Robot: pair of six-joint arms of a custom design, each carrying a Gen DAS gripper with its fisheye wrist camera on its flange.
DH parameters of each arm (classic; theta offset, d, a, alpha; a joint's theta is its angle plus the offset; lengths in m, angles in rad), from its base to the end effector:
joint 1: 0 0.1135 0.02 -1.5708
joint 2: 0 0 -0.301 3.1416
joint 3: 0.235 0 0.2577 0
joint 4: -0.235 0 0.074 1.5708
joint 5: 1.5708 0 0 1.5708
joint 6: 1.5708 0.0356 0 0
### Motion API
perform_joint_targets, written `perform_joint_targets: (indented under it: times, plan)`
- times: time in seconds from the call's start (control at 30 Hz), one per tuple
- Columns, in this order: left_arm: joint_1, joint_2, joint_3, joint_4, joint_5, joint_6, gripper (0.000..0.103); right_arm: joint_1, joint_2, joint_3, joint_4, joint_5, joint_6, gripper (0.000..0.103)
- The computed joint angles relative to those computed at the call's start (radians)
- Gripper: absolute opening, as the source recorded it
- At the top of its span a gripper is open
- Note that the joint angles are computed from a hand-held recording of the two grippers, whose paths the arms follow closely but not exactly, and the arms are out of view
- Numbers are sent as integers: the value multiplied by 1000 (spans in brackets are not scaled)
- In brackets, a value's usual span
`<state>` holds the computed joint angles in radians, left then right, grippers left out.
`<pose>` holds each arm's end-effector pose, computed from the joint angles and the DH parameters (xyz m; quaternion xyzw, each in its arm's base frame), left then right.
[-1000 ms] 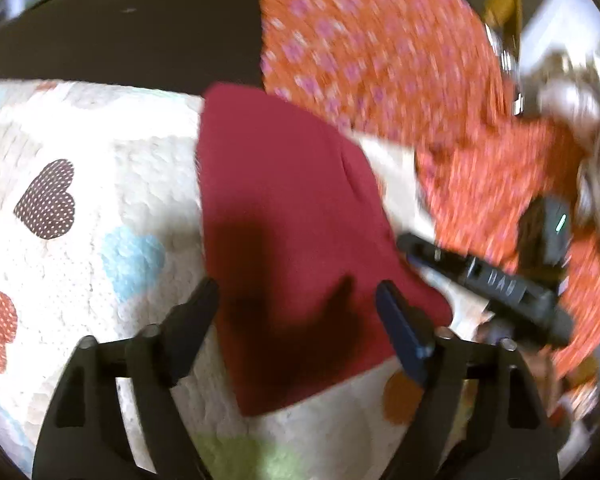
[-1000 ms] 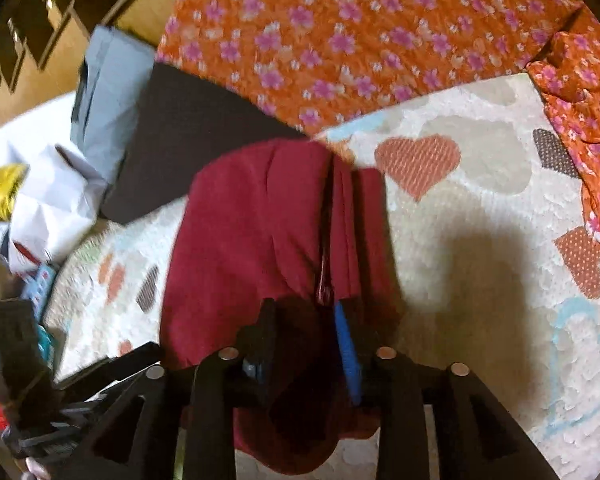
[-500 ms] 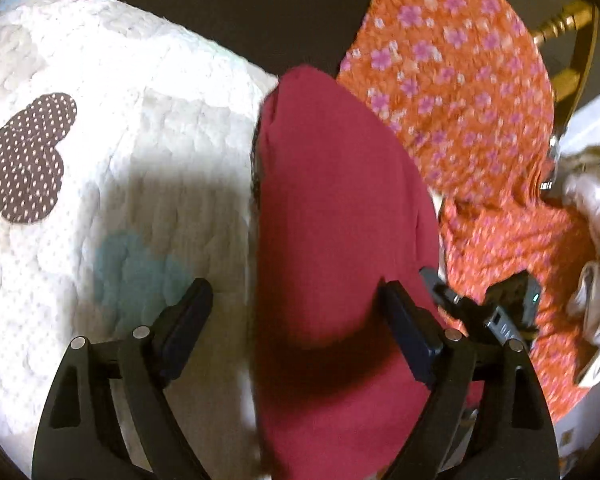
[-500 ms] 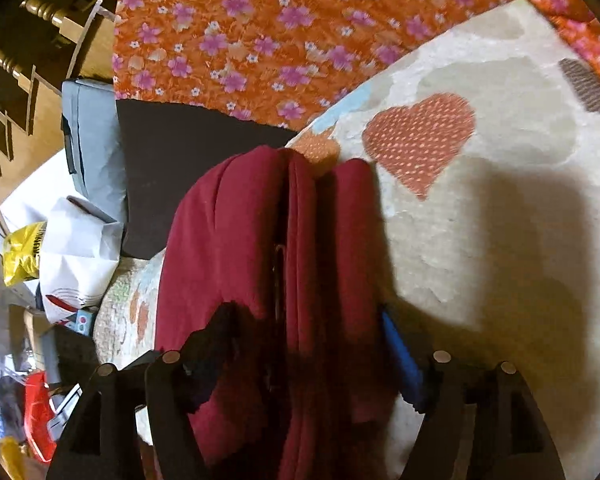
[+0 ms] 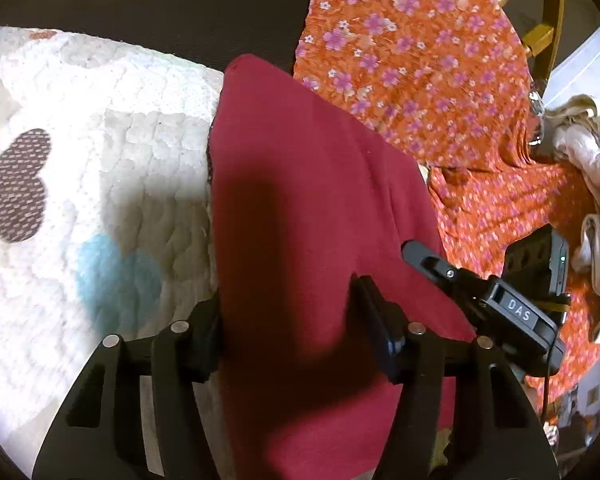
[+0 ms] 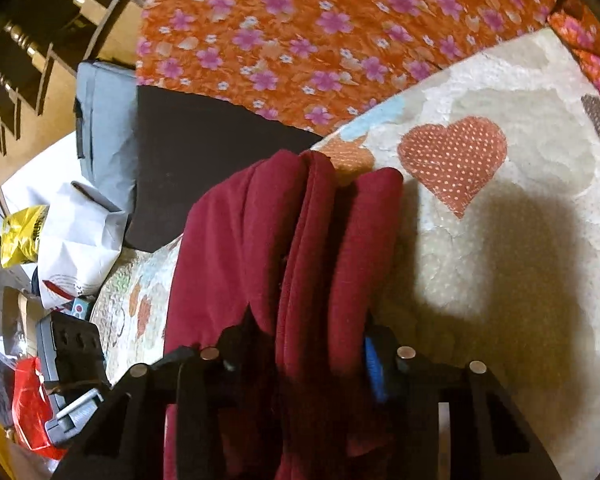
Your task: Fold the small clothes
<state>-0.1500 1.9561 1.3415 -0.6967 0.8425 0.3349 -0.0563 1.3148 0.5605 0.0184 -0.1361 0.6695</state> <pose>0.3891 -0.0857 0.2025 0.2686 0.8657 -0.3928 0.1550 0.2484 -0.0092 0.2035 0.2980 0.8624 0.1813 0.3669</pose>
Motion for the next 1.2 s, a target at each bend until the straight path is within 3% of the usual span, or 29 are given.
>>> perform_joint_targets:
  times: [0.23,0.4,0.53,0.7,0.77,1.0,1.03,1.07,1.13,1.2]
  plan:
    - [141,-188,-98,-221,-16,273,58,224,-188,-40,-91,94,151,40]
    - [257,-282,-223,-300,-81,438,58,460,-277,-80,-162,206,310,40]
    - [278,-326,-329,-198,-178,427,58,564,-201,-53,-282,286,375,47]
    - [342,-499,-448,-31,-131,394,58,672,-319,11,-476,478,477,47]
    - [326,-549,-498,43,-151,377,58,711,-326,58,-501,547,459,46]
    - [248,-546,-580,169,-239,373,60,648,6,213,-445,467,197,33]
    - [243,-543,-582,173,-238,372,62,627,43,212,-454,470,184,21]
    - [242,-538,-582,175,-237,372,64,602,63,188,-441,471,182,16]
    - [241,-527,-582,184,-240,365,67,565,-11,87,-342,432,194,9]
    - [240,-526,-585,189,-246,363,67,550,-82,51,-339,394,230,9]
